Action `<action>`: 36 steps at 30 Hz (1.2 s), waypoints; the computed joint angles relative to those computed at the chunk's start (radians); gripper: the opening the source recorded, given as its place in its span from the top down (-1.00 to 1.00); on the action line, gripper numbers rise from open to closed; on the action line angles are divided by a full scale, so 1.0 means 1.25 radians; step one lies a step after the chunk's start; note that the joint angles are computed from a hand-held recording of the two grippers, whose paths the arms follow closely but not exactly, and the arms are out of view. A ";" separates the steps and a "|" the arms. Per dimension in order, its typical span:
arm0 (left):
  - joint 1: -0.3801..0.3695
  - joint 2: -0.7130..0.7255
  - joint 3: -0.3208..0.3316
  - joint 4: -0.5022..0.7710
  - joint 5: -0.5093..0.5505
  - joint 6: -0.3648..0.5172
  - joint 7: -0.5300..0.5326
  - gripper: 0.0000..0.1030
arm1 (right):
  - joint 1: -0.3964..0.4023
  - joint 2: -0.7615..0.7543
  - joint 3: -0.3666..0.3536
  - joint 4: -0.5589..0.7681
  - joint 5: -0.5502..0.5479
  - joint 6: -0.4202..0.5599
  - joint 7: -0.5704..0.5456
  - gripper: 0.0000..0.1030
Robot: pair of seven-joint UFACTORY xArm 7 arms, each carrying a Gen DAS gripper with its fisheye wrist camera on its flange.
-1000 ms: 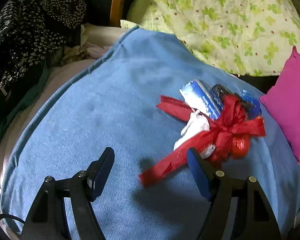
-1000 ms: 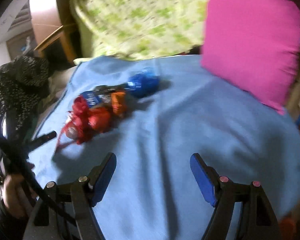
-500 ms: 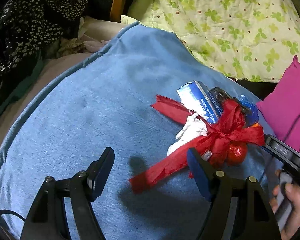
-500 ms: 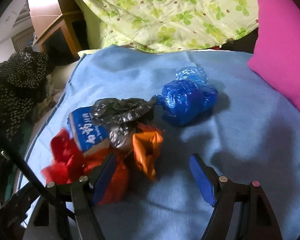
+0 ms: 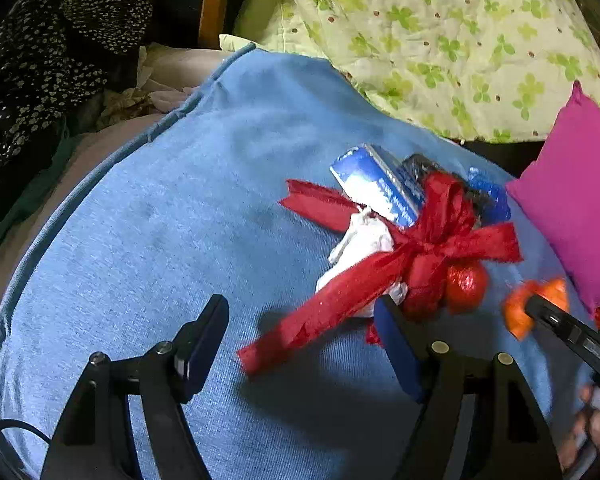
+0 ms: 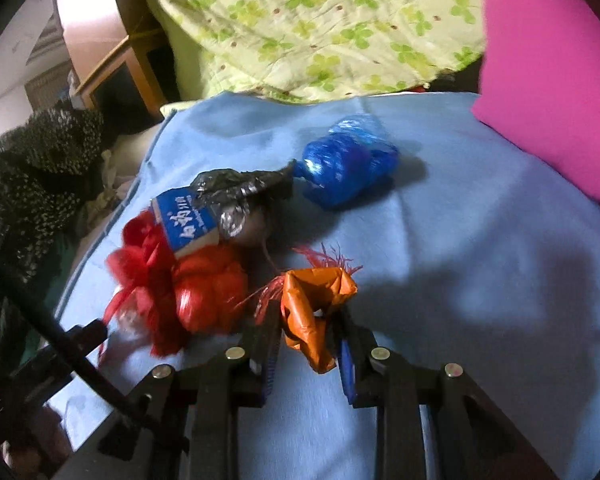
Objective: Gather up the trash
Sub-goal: 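Close the right tool on the orange wrapper, then grasp the red ribbon bundle with the left tool while the right tool holds the wrapper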
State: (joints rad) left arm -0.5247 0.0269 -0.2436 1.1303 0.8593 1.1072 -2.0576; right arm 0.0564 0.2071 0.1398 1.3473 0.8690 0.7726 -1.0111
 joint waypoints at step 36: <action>-0.022 -0.053 -0.052 0.020 -0.069 0.047 0.110 0.05 | -0.064 -0.102 -0.067 -0.098 0.149 0.165 -0.080 0.47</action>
